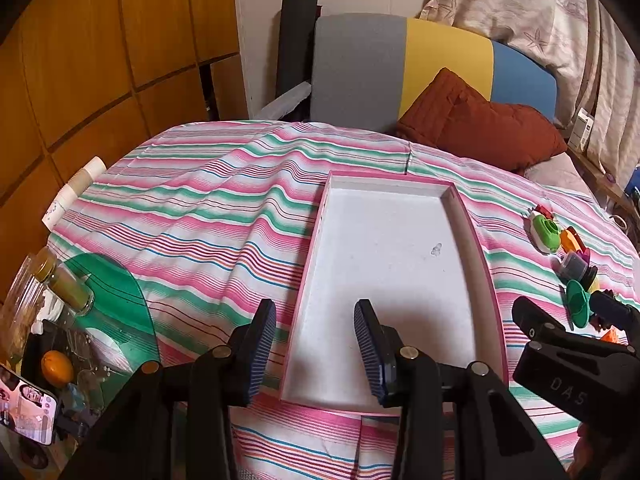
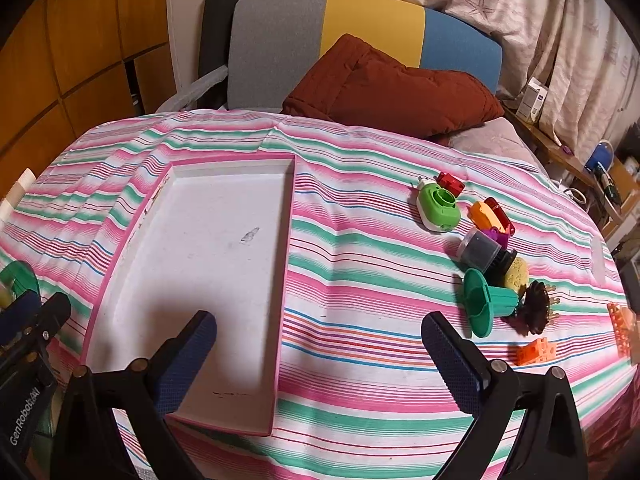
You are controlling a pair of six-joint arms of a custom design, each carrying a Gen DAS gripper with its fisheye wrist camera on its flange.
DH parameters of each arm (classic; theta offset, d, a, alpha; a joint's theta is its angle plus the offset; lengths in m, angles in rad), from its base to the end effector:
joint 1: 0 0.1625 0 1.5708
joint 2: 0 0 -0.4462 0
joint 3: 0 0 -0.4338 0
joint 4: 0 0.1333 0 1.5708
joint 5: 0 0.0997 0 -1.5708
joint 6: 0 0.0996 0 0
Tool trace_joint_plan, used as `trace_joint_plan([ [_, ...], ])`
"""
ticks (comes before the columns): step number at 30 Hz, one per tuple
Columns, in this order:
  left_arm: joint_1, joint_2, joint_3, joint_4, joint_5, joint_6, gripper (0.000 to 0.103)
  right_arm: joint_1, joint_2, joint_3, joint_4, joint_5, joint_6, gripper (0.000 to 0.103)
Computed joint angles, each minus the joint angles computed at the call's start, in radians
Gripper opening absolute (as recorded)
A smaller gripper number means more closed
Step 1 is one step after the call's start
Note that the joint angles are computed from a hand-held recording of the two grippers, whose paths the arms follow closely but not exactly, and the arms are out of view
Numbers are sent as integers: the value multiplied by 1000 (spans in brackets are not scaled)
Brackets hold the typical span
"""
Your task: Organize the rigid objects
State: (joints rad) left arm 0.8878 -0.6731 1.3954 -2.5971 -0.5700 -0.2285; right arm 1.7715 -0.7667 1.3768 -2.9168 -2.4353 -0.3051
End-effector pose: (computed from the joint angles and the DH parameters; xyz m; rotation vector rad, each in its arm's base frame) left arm -0.3273 -0.7464 0.1324 0.3201 2.2127 -0.8426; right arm 0.2147 -0.7668 0.2425 0.1666 -2.1631 0.7709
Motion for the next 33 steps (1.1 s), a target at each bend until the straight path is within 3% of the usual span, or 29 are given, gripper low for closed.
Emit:
trace_joint_plan([
  [19,-5,7,10,34,-41,-5,41,-15,-36,37,0,-8,48,103],
  [28,-2,6,15,88,-114,-26,41,-33,-69,59,-21,-42,59,103],
  [33,3,-1,51,15,-201,31,41,-47,-93,74,-39,-50,41,103],
])
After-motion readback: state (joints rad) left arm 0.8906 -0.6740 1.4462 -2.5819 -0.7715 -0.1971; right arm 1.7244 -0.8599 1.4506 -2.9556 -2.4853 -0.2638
